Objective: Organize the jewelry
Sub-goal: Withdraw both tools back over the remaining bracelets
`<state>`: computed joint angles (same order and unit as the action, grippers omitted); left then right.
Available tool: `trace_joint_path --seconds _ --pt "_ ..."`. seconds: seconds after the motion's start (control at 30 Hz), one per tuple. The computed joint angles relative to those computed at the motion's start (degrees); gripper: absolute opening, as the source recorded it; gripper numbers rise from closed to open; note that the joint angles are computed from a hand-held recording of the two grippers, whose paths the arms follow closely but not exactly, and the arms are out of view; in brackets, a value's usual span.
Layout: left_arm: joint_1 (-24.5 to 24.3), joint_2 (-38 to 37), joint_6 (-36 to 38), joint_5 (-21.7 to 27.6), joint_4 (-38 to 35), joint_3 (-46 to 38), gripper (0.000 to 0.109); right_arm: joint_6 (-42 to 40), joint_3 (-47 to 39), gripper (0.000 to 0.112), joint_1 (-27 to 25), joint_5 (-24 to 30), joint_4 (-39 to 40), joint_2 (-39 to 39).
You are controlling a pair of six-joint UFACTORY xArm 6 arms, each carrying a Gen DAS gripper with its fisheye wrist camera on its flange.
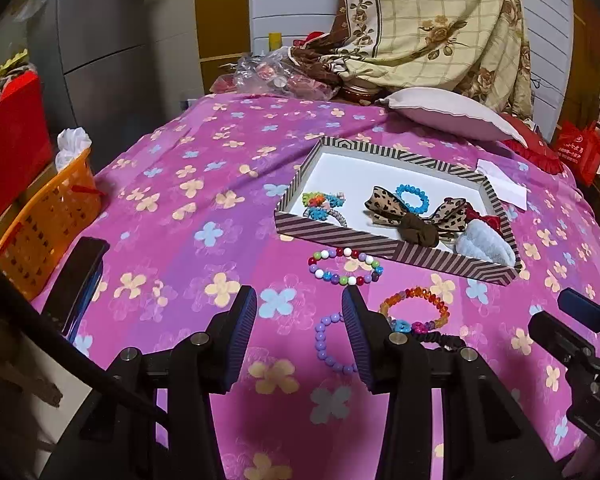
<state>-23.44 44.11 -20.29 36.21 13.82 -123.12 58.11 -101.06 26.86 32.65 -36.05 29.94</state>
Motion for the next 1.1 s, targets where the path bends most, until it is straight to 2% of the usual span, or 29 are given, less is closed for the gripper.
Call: trace_joint_path --seconds 0.57,0.8,1.1 --pt "0.02 -0.69 -1.39 0.05 1.32 2.37 0.046 -2.39 0.65 0.065 0.56 -1.08 1.91 0.97" --pt "1.06 -0.51 0.30 0.67 -2.07 2.56 0.046 -3.66 1.84 0.065 0.26 -1.67 3.84 1.00" --pt "2.63 1.49 1.11 4.02 -4.98 0.56 0.046 -6.39 1.48 0.064 -0.44 -2.62 8.16 3.20"
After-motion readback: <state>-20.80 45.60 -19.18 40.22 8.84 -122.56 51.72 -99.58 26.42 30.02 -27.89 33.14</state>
